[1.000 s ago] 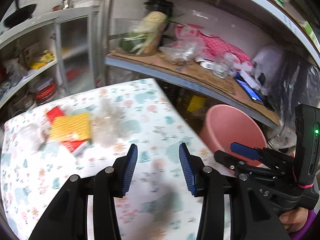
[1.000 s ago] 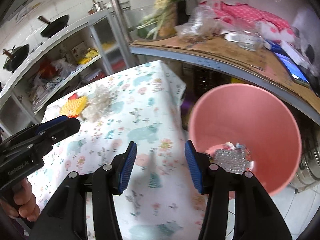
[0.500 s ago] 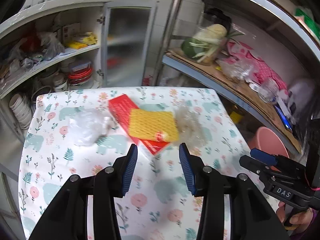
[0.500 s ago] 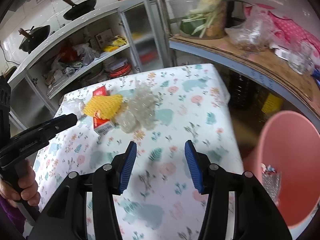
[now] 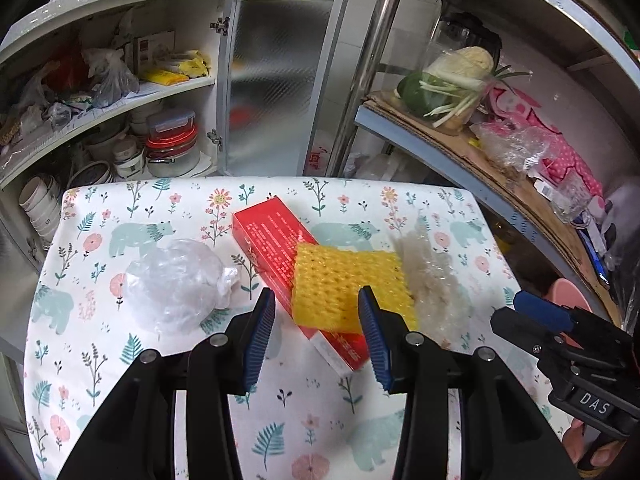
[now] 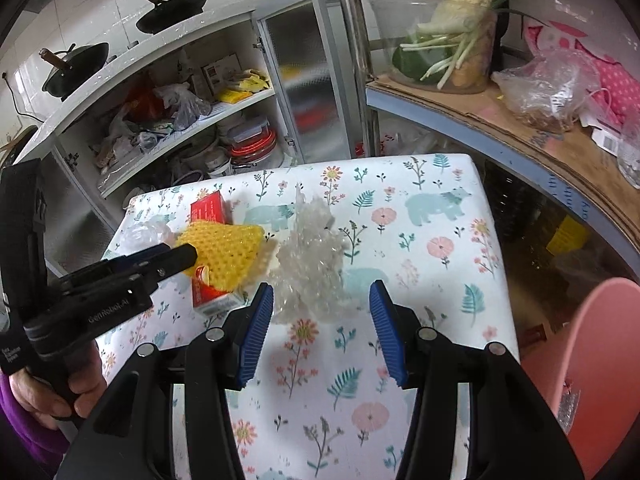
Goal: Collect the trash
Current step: 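Grasp the yellow foam net with the left tool while the right tool grasps the clear plastic, then carry the foam net and clear plastic over the pink bucket with both tools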
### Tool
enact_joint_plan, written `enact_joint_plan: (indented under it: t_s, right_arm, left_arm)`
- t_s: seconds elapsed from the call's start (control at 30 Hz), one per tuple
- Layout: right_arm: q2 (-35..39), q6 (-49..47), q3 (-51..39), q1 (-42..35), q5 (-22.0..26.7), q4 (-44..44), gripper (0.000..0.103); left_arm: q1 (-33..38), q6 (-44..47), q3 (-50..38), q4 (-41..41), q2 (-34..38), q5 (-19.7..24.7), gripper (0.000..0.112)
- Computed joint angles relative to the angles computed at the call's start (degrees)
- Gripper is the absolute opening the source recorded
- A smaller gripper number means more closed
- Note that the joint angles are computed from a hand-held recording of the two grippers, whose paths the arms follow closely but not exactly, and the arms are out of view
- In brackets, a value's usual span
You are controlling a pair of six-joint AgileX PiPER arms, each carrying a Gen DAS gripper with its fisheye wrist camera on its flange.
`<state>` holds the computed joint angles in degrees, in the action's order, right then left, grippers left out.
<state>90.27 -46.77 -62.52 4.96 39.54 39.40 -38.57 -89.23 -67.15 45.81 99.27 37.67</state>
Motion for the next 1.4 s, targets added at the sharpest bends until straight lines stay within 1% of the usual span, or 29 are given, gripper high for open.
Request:
enact_joint_plan:
  t_s: [0.1,0.17,0.23,0.27,0.33,0.37,0.6,0.63,0.67,0.7,0.83,0.93,1.17,1.4]
  right_arm:
    - [1.8,0.9,-1.2,1.2,-0.6,-0.6,0.051]
    - [2.9,1.4,-2.0,2.0,-0.9,-0.9,0.051]
    - [4.2,1.7,-2.9,2.7,-0.7,-0.8,0.051]
    - [4.6,1.8,-3.1,3.0,-0.8,-0.9,0.051]
    - [5.6,2.9,-3.6,3.9,-1.3,-1.9,0.051]
    - [6.2,3.5,-3.9,4.3,-1.4,-2.2,0.051]
    - [7.7,4.5,-3.6,4.9,-2.2,-2.6,0.051]
    - [7.6,4.0,-3.4,4.7,-2.1,-2.0,0.049]
    - [7.5,3.3,-3.3,4.3,-1.8,-1.3,0.044]
    - [7.5,2.7,-3.4,3.9,-1.2,-0.7,0.037]
    - [5.9,1.2,-1.8,2.9,-0.8,0.8,0.032]
    - [3.0,-1.2,0.4,0.8,0.1,3.1,0.032]
    - [-3.8,-5.2,4.6,-6.1,4.7,6.0,0.032]
    - [-9.9,-9.5,7.3,-16.1,11.1,7.9,0.032]
  left_arm:
    - [0.8,-0.5,0.2,0.2,0.9,-1.2,0.038]
    - [0.8,-1.2,0.6,1.2,0.9,-1.6,0.029]
    - [0.5,-2.1,1.0,2.5,0.9,-1.7,0.023]
    - [0.2,-2.8,1.2,3.5,0.9,-1.3,0.012]
    - [-0.3,-3.8,1.3,5.0,0.6,-0.4,0.008]
    - [-0.2,-4.0,1.7,5.1,0.2,-1.0,0.007]
    - [-0.6,-6.5,4.2,7.4,-1.6,-2.3,0.005]
    - [-0.9,-7.1,4.4,7.9,-1.9,-2.1,0.005]
    - [-1.1,-7.8,4.8,8.5,-2.2,-2.1,0.005]
    - [-1.3,-8.2,5.0,8.8,-2.5,-2.2,0.005]
    - [-2.7,-10.0,5.8,10.4,-4.3,-1.3,0.005]
    - [-4.3,-10.6,5.7,11.0,-5.5,0.2,0.005]
    - [-8.6,-9.8,3.0,10.4,-6.4,3.8,0.005]
    - [-13.5,-7.1,-3.4,8.2,-3.2,6.2,0.005]
